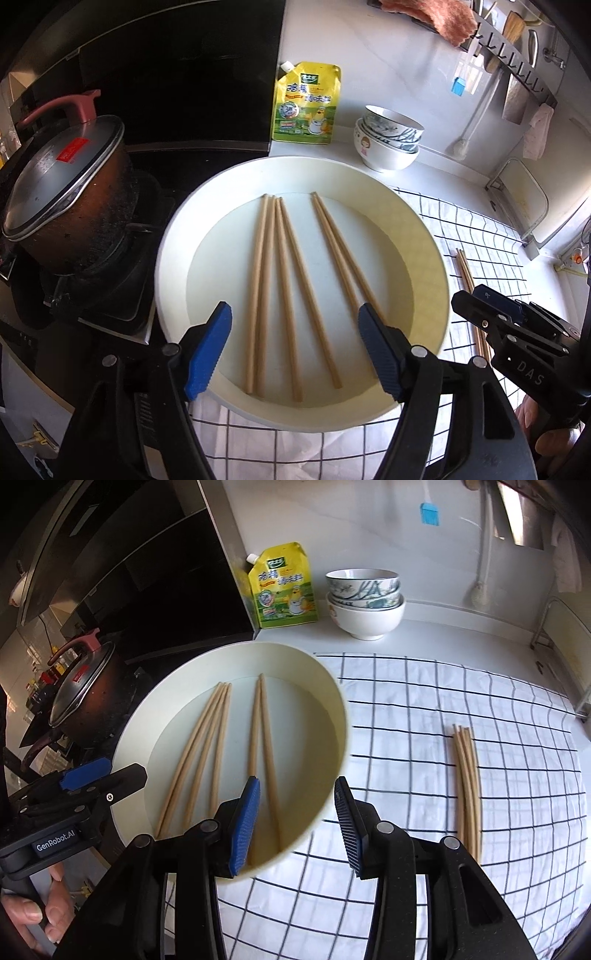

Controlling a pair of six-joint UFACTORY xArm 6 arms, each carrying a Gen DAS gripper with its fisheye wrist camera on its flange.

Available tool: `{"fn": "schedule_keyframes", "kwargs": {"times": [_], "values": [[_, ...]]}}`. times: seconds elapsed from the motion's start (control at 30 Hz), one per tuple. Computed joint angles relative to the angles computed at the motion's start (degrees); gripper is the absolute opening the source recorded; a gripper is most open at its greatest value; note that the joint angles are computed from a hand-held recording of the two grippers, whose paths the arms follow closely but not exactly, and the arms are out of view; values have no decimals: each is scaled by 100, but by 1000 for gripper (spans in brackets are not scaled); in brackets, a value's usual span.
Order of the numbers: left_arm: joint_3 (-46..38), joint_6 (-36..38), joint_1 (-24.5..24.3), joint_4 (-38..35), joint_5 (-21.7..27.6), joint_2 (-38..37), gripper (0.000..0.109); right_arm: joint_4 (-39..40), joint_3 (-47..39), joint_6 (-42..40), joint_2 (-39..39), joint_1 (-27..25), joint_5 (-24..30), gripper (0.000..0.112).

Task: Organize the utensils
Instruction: 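Move both tools back over the remaining chopsticks on the cloth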

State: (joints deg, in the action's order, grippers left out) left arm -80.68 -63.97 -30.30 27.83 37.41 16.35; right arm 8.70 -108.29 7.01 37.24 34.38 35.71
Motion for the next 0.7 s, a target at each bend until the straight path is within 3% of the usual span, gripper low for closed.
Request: {"fn": "schedule_keyframes", "kwargs": {"times": [0.5, 0.7], "values": [[-1311, 462, -592, -478, 212, 885, 72, -241, 1917, 250, -1147, -659, -497, 43], [-2034, 709, -803, -667, 350, 1361, 72, -357, 2256, 269, -1251, -916, -519, 43]]}}
